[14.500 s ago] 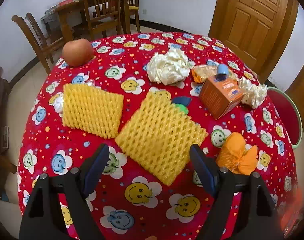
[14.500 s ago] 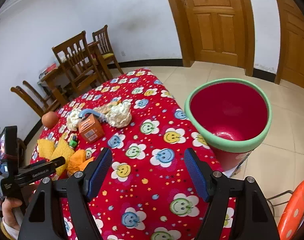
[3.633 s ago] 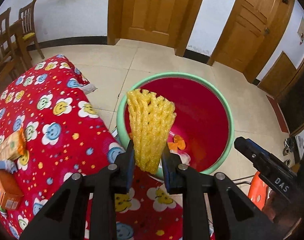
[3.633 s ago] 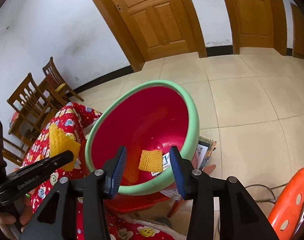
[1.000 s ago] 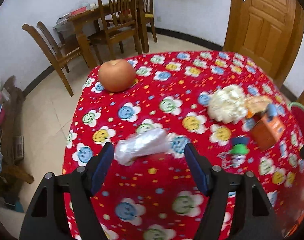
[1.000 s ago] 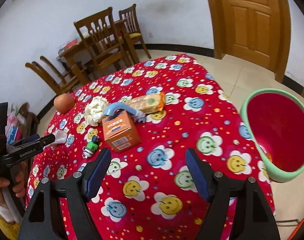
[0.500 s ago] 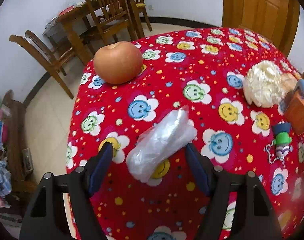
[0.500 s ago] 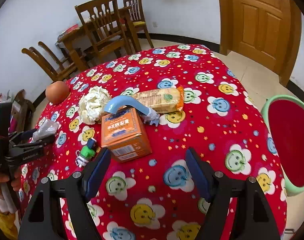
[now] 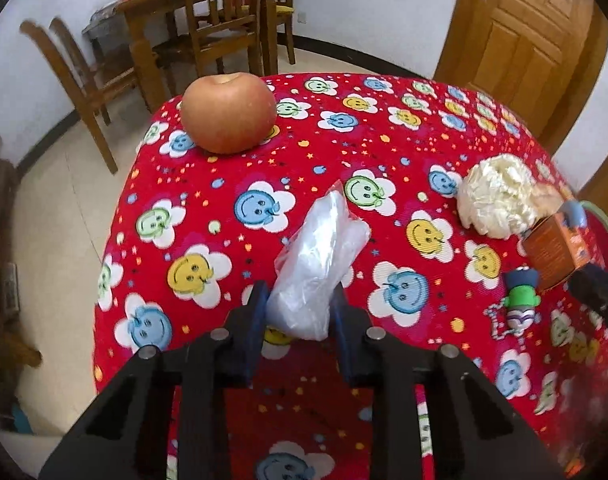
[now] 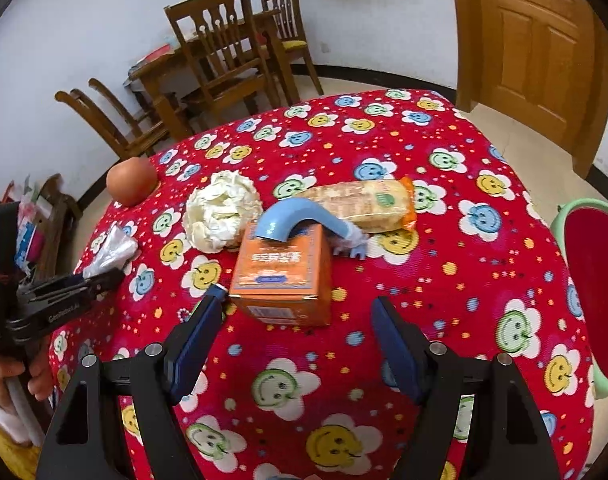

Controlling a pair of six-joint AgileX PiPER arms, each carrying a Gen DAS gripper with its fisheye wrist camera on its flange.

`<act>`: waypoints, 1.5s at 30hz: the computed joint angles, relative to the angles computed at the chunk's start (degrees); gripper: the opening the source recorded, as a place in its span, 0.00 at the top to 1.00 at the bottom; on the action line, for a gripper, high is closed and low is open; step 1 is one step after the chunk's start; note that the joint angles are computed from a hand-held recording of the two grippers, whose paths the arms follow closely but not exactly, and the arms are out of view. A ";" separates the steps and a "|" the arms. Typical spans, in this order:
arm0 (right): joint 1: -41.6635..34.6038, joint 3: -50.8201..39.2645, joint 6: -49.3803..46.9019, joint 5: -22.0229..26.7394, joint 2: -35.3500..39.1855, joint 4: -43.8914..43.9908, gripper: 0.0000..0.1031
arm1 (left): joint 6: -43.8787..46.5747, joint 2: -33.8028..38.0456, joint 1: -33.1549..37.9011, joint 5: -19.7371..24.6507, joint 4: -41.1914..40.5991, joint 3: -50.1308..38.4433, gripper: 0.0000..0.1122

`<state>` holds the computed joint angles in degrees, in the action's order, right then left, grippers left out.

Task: Collect trash
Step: 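Grasp the clear plastic bag with the left tool, then grasp the orange medicine box with the right tool, then drop the orange box into the bin with the right tool while the left tool carries the bag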

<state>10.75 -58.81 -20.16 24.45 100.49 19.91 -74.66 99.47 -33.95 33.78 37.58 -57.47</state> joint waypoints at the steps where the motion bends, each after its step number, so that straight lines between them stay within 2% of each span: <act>1: 0.29 -0.27 0.79 -0.18 0.40 -0.42 0.25 | -0.99 -0.80 -0.15 -0.69 -0.19 0.70 0.74; 5: 0.67 -1.65 3.22 -0.74 2.30 -0.39 0.24 | -5.80 -3.19 -2.01 -1.50 1.75 2.86 0.74; 7: 0.19 -1.82 2.66 -0.72 2.64 0.78 0.32 | -8.30 -4.52 -2.98 -2.09 2.94 3.90 0.74; 8: -0.17 -2.05 1.96 -0.11 2.82 1.49 0.44 | -9.94 -5.20 -3.86 -2.23 3.66 4.33 0.74; 9: -0.58 -2.09 0.53 0.63 2.81 2.82 0.50 | -10.65 -5.65 -4.35 -2.20 3.99 4.63 0.74; 18: -4.07 3.62 -11.05 3.47 -4.38 11.75 0.51 | -15.48 -7.11 -11.08 -0.87 5.59 2.92 0.74; 25: -8.08 7.86 -15.67 5.27 -10.57 14.44 0.51 | -16.25 -5.99 -14.60 0.14 5.22 -0.42 0.78; 37: -21.82 10.51 -23.40 8.80 -17.58 18.15 0.51 | -15.60 -2.67 -19.34 3.15 4.48 -7.12 0.80; 45: -31.88 8.79 -27.17 10.62 -17.82 20.01 0.51 | -11.39 1.42 -21.95 4.68 3.05 -15.95 0.80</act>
